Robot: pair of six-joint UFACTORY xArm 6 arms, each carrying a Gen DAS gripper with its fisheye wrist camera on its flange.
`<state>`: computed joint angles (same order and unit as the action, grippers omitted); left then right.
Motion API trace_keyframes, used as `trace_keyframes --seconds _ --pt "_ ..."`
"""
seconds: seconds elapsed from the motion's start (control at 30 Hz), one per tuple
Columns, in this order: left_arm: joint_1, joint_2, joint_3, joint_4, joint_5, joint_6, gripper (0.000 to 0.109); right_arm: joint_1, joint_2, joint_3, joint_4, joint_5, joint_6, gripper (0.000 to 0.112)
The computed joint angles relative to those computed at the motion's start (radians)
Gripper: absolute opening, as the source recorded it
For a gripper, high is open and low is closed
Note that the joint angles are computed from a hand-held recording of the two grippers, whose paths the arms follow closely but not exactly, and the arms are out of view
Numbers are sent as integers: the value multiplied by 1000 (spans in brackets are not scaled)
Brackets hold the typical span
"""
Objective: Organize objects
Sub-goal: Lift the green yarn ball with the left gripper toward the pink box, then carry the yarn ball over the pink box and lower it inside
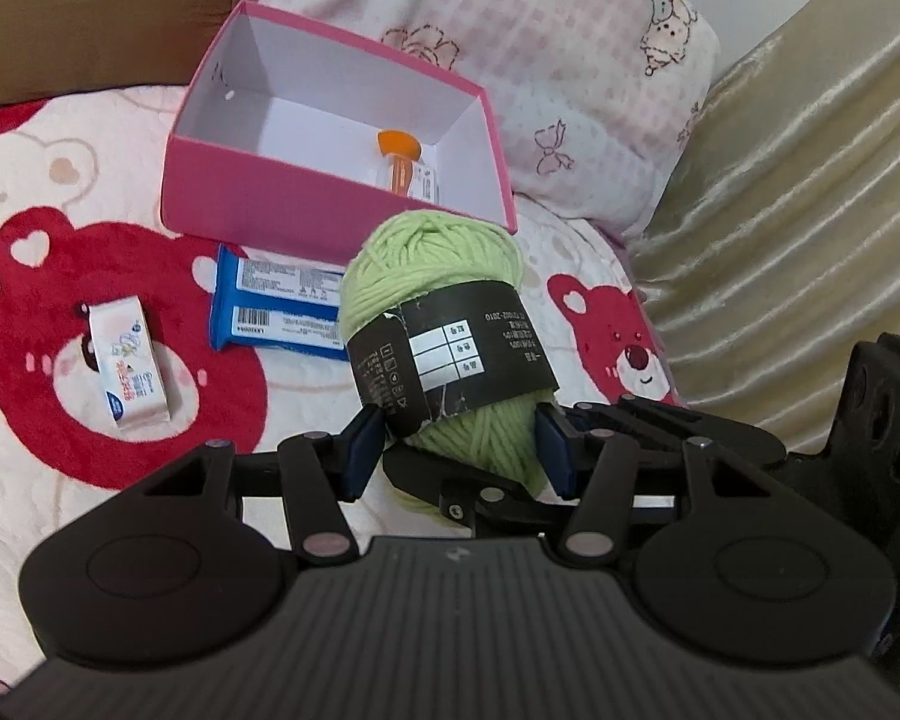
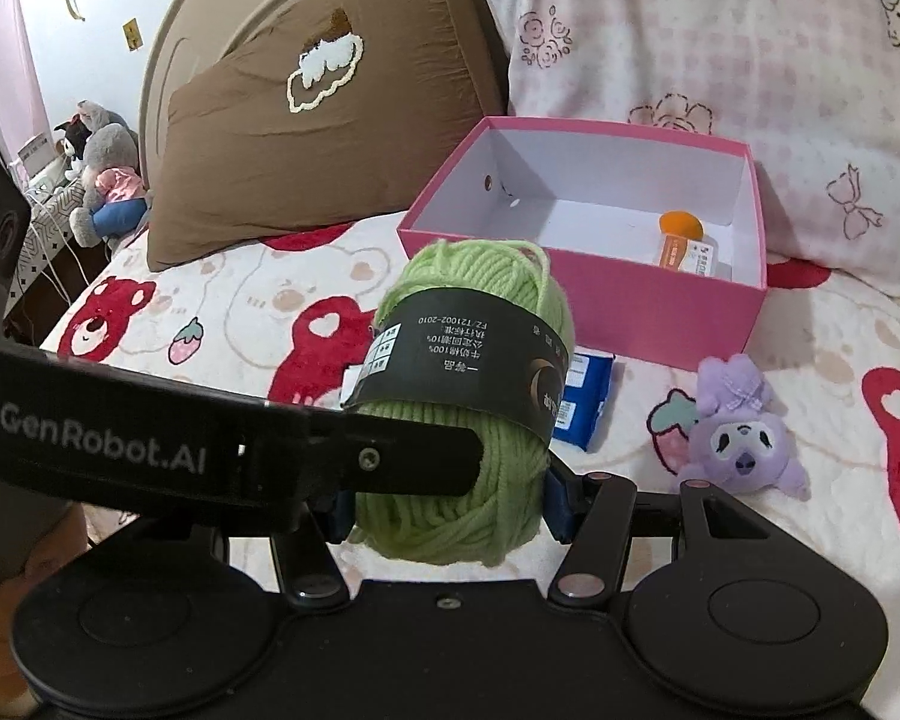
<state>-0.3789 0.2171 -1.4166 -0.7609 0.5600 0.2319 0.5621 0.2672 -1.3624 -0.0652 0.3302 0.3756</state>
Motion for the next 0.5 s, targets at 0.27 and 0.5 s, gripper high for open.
trace_keyframes --seconds 0.27,0.5 --pt "32 5 -78 18 80 -29 53 6 20 -134 1 141 -24 62" --pt "49 40 -167 69 129 -82 53 7 76 -289 -17 273 -56 62"
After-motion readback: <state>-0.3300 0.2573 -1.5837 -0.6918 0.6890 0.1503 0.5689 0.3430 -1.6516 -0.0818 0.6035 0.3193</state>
